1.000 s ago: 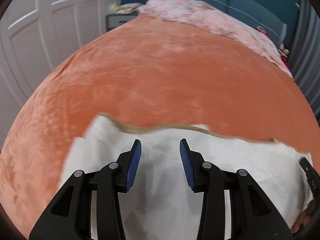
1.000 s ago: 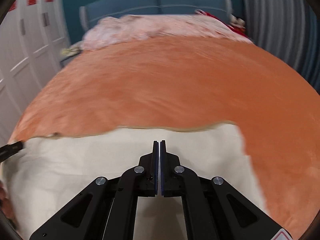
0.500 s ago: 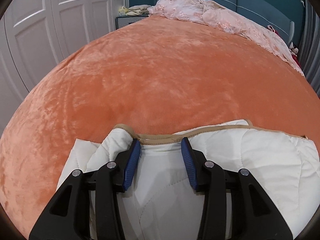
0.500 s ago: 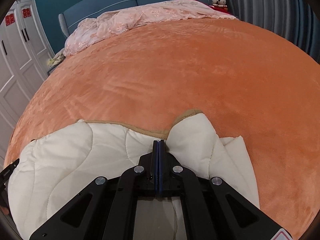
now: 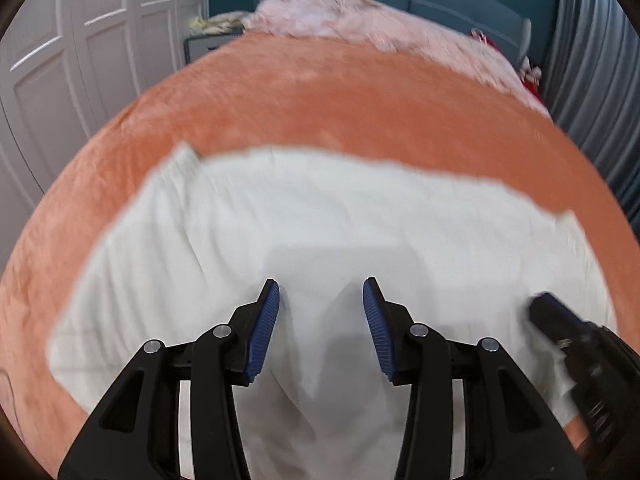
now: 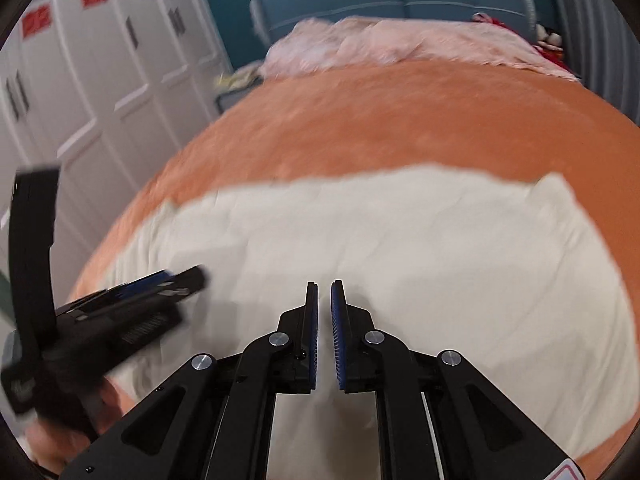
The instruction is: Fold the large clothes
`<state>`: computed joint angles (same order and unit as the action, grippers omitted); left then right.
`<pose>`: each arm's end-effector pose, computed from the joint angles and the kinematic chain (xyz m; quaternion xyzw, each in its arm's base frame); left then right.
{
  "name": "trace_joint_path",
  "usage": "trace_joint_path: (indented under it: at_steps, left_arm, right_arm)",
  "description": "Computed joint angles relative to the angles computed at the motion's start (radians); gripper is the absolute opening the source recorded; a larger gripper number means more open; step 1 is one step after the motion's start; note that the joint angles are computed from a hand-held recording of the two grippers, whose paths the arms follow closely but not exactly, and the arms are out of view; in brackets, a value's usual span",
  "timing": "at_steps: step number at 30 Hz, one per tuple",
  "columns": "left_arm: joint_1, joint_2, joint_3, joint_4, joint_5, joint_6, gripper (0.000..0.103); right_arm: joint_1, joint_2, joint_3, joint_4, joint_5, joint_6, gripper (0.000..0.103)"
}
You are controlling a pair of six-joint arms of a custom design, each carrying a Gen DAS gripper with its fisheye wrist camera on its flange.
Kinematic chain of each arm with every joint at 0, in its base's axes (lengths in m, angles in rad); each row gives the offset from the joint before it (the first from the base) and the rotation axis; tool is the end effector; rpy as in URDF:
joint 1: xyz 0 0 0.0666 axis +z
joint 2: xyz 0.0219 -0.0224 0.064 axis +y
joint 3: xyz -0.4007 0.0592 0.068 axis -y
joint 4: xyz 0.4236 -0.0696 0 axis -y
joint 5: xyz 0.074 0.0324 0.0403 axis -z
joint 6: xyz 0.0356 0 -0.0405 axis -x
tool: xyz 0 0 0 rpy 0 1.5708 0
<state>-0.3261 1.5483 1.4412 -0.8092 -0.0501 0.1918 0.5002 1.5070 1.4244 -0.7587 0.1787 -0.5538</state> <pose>0.5391 -0.1808 0.4004 0.0555 0.9450 -0.0594 0.3167 0.4936 0.2621 0.4185 0.0568 0.9293 0.1066 0.3490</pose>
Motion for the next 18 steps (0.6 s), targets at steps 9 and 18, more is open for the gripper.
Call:
trace_joint_path:
  at_steps: [9, 18]
  left_arm:
    - [-0.032, 0.009, -0.052, 0.052, -0.072, 0.038, 0.043]
    - [0.1, -0.165, -0.123, 0.005, 0.034, 0.218, 0.085]
  right_arm:
    - [0.032, 0.028, -0.044, -0.013, 0.036, -0.033, 0.004]
    - [0.063, -0.013, 0.0, -0.065, 0.021, -0.089, 0.005]
